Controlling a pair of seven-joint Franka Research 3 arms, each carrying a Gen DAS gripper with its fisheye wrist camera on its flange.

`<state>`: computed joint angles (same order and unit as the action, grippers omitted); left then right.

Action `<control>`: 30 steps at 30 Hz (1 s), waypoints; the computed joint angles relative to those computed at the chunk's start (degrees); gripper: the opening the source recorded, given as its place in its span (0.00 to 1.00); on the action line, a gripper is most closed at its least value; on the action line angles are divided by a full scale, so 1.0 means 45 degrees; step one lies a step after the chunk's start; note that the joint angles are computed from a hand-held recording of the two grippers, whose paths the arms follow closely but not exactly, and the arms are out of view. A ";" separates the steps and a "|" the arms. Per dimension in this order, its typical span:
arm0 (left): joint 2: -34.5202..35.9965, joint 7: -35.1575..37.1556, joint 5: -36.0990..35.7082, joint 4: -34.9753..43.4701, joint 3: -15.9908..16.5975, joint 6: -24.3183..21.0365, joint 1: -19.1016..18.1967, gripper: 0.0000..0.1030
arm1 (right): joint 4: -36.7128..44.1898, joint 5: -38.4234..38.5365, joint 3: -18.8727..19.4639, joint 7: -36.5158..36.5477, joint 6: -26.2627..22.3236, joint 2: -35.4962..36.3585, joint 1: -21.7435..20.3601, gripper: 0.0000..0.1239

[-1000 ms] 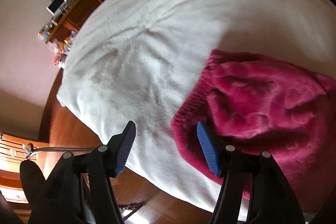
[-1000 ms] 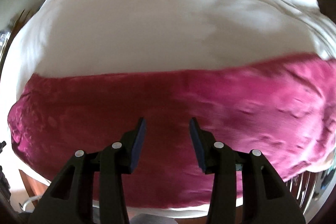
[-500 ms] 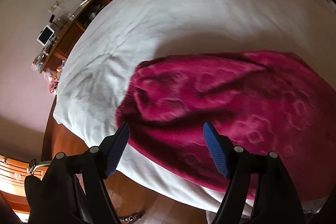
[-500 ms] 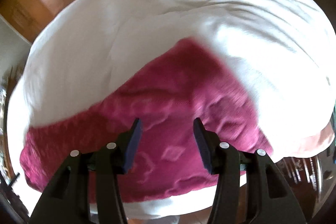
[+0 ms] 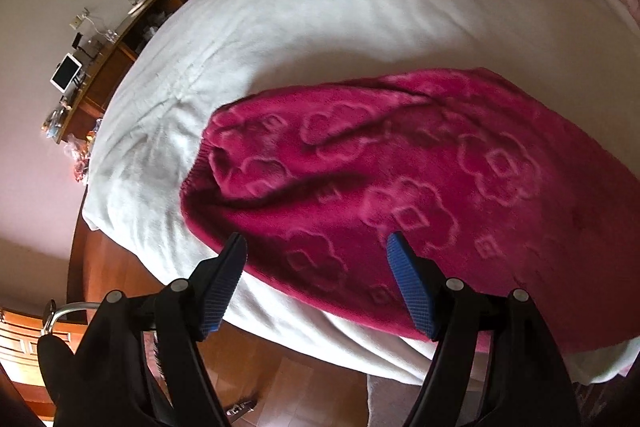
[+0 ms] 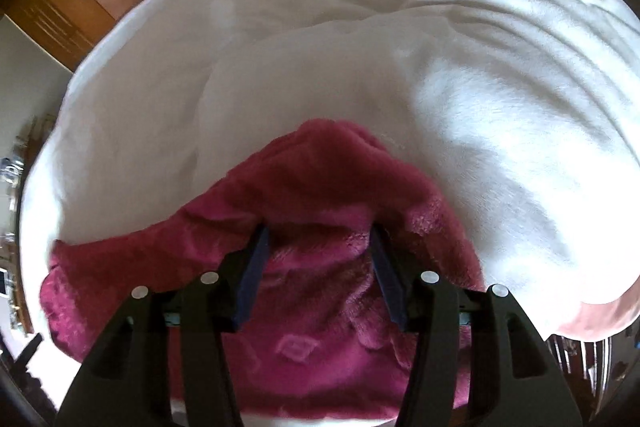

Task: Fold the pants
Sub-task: 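Lift the pant leg with the right gripper and fold it over the bundle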

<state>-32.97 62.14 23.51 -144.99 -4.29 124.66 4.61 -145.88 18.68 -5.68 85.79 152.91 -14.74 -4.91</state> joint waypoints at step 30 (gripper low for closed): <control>-0.0312 0.0664 -0.0711 -0.0087 -0.0366 0.0340 -0.1082 0.71 | -0.2650 0.7334 -0.1995 -0.2454 0.0582 -0.1650 0.0312 0.41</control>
